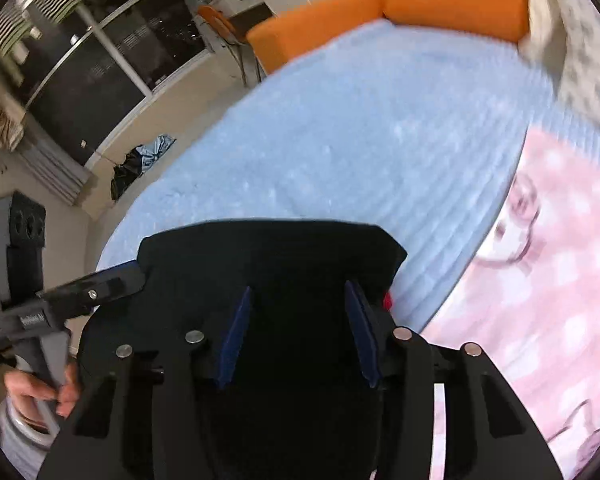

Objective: Fold large clothes
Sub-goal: 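Lower the black bundle onto the red garment and open both tools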

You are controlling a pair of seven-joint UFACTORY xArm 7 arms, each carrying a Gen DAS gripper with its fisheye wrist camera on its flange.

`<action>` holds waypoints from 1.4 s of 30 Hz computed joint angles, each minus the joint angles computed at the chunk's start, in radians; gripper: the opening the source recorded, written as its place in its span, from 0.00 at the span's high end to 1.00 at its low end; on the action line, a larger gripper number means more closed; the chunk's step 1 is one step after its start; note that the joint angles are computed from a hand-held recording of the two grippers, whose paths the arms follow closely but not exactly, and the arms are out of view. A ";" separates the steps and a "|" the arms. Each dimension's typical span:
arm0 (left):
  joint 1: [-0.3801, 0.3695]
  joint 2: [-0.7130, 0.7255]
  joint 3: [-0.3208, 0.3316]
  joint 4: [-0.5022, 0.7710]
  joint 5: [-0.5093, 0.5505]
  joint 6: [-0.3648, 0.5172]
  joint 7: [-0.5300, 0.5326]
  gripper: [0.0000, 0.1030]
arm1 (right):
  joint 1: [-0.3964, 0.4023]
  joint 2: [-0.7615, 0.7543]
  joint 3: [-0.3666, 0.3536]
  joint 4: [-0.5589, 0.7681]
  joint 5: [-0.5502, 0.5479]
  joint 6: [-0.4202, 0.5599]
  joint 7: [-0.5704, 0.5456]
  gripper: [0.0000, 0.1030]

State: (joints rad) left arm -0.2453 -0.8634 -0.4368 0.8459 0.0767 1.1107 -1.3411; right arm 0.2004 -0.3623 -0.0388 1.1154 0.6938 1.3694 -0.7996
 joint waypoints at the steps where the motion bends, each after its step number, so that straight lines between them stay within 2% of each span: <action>1: 0.002 0.001 -0.005 -0.008 0.008 0.001 0.003 0.10 | 0.000 -0.009 0.005 -0.015 0.000 -0.018 -0.007 0.54; 5: -0.002 -0.005 0.002 -0.008 0.008 0.004 0.000 0.10 | 0.017 -0.048 0.022 -0.037 -0.034 -0.068 -0.024 0.53; 9: -0.012 -0.062 -0.023 0.023 -0.019 0.023 -0.046 0.10 | 0.019 -0.061 -0.055 0.011 0.036 0.032 -0.044 0.50; 10: -0.013 -0.093 -0.051 0.034 -0.021 0.022 -0.072 0.10 | 0.012 -0.087 -0.088 0.016 0.065 0.068 -0.068 0.46; 11: -0.016 -0.113 -0.079 0.049 -0.024 0.023 -0.089 0.10 | 0.002 -0.118 -0.113 0.013 0.080 0.089 -0.093 0.32; 12: -0.018 -0.124 -0.103 0.063 -0.027 0.030 -0.097 0.10 | -0.013 -0.164 -0.143 -0.003 0.088 0.115 -0.118 0.23; 13: -0.010 -0.137 -0.139 0.084 -0.024 0.047 -0.113 0.10 | -0.022 -0.190 -0.163 -0.012 0.089 0.140 -0.130 0.19; 16: -0.003 -0.173 -0.214 0.094 -0.031 0.007 -0.150 0.10 | -0.032 -0.250 -0.248 -0.036 0.106 0.276 -0.176 0.24; 19: 0.000 -0.170 -0.261 0.065 -0.057 -0.055 -0.179 0.09 | -0.060 -0.285 -0.246 -0.093 0.073 0.330 -0.196 0.37; 21: -0.011 -0.175 -0.269 0.015 -0.082 -0.088 -0.219 0.09 | -0.086 -0.292 -0.213 -0.141 0.038 0.315 -0.184 0.40; 23: -0.017 -0.191 -0.276 -0.021 -0.085 -0.112 -0.260 0.09 | -0.111 -0.298 -0.174 -0.203 0.004 0.267 -0.170 0.53; 25: -0.026 -0.200 -0.270 -0.045 -0.088 -0.147 -0.291 0.09 | -0.126 -0.334 -0.142 -0.262 -0.016 0.202 -0.166 0.53; 28: -0.021 -0.125 -0.263 0.034 -0.080 -0.063 -0.277 0.09 | -0.115 -0.406 -0.113 -0.287 -0.053 0.150 -0.161 0.52; 30: -0.012 -0.088 -0.280 0.104 -0.073 -0.011 -0.285 0.09 | -0.093 -0.418 -0.133 -0.258 -0.072 0.175 -0.146 0.49; 31: -0.004 -0.065 -0.301 0.153 -0.061 0.021 -0.279 0.09 | -0.080 -0.420 -0.172 -0.234 -0.060 0.216 -0.141 0.49; 33: 0.041 -0.011 -0.373 0.280 -0.020 0.158 -0.255 0.09 | -0.075 -0.449 -0.218 -0.216 -0.054 0.252 -0.158 0.48; 34: 0.078 0.022 -0.422 0.349 -0.002 0.239 -0.234 0.09 | -0.077 -0.476 -0.237 -0.216 -0.059 0.262 -0.179 0.42; 35: 0.097 0.041 -0.447 0.381 0.004 0.279 -0.225 0.09 | -0.075 -0.490 -0.247 -0.217 -0.068 0.274 -0.190 0.40; 36: 0.115 0.057 -0.471 0.398 -0.002 0.303 -0.215 0.09 | -0.073 -0.499 -0.251 -0.219 -0.082 0.294 -0.198 0.40; 38: 0.116 0.064 -0.477 0.372 -0.035 0.284 -0.221 0.09 | -0.077 -0.525 -0.238 -0.248 -0.113 0.316 -0.209 0.40; 42: 0.117 0.093 -0.488 0.316 -0.055 0.272 -0.254 0.09 | -0.102 -0.624 -0.139 -0.385 -0.171 0.219 -0.219 0.40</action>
State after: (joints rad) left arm -0.1285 -0.7706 -0.9244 1.1616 0.0221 1.3831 -1.5956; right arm 0.0985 -0.9863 -0.1782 0.7308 0.5227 1.5886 -1.0184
